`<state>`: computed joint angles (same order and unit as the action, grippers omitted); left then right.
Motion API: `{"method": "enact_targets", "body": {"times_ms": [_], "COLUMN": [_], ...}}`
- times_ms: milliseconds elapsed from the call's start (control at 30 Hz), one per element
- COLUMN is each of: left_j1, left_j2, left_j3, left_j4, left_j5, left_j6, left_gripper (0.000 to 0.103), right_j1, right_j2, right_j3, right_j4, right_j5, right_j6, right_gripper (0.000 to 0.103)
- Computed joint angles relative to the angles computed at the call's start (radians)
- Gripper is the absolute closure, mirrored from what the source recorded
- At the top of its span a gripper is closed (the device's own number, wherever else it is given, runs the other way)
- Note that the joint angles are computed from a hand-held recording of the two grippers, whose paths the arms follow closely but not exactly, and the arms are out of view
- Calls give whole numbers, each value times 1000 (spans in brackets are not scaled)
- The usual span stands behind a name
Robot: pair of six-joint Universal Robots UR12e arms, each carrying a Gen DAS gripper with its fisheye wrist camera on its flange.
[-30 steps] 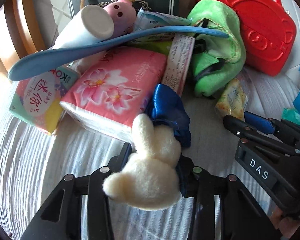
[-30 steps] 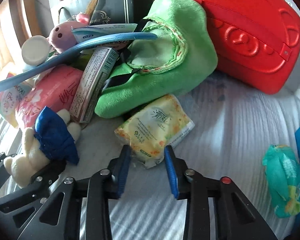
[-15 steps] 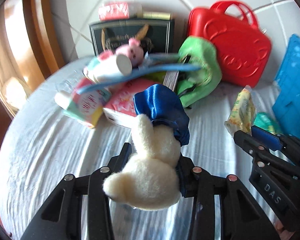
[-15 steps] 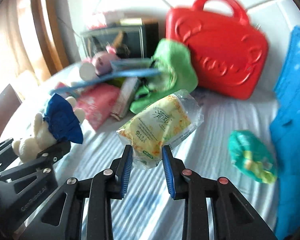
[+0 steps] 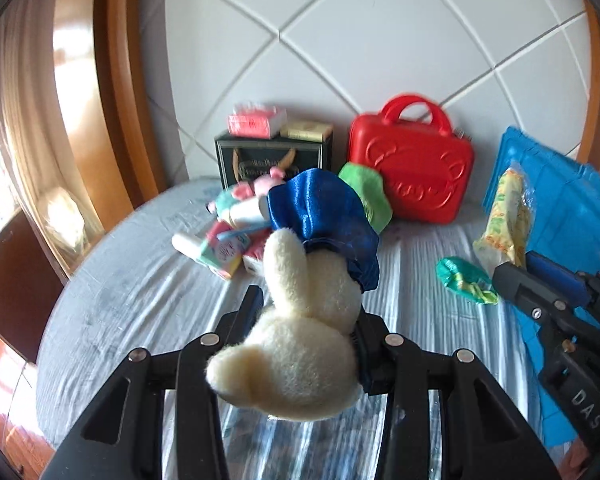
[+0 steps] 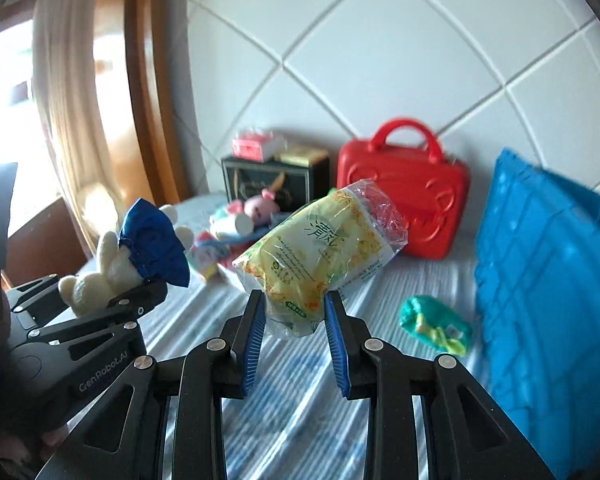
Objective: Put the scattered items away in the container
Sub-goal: 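Lift the bunny and yellow pack with both tools and carry them over the crate, then open both tools to drop the bunny and yellow pack into the crate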
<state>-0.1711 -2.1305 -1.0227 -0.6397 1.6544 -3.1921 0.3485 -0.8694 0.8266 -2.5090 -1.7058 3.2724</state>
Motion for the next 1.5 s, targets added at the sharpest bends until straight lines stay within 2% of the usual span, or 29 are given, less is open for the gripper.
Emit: {"method": "enact_targets", "body": {"times_ms": [200, 467, 600, 700, 833, 933, 1033, 1133, 1267, 1400, 1500], "left_j1": [3, -7, -41, -76, -133, -187, -253, -315, -386, -423, -440], "left_j2": [73, 118, 126, 111, 83, 50, 6, -56, -156, -222, -243], "left_j3": [-88, -139, -144, -120, -77, -28, 44, 160, 339, 452, 486], "left_j4": [100, 137, 141, 142, 153, 173, 162, 40, -152, -291, -335], "left_j5": [-55, -189, -245, -257, -251, -227, -179, -145, -57, 15, 55], "left_j6": [42, 49, 82, 99, 102, 91, 56, 35, 21, 6, -18], "left_gripper": [63, 63, 63, 63, 63, 63, 63, 63, 63, 63, 63], "right_j1": [29, 67, 62, 45, 4, -50, -117, -201, -297, -355, -380], "right_j2": [-74, -172, -233, -282, -352, -418, -478, -537, -581, -607, -620], "right_j3": [87, 195, 280, 348, 447, 541, 623, 695, 754, 797, 819], "right_j4": [-85, -81, -105, -131, -174, -209, -234, -222, -196, -195, -191], "right_j5": [-101, -291, -374, -418, -440, -430, -382, -292, -162, -53, 1], "right_j6": [8, 31, 67, 94, 106, 95, 61, 29, -15, -40, -54], "right_gripper": [74, 74, 74, 74, 74, 74, 74, 74, 74, 74, 74]}}
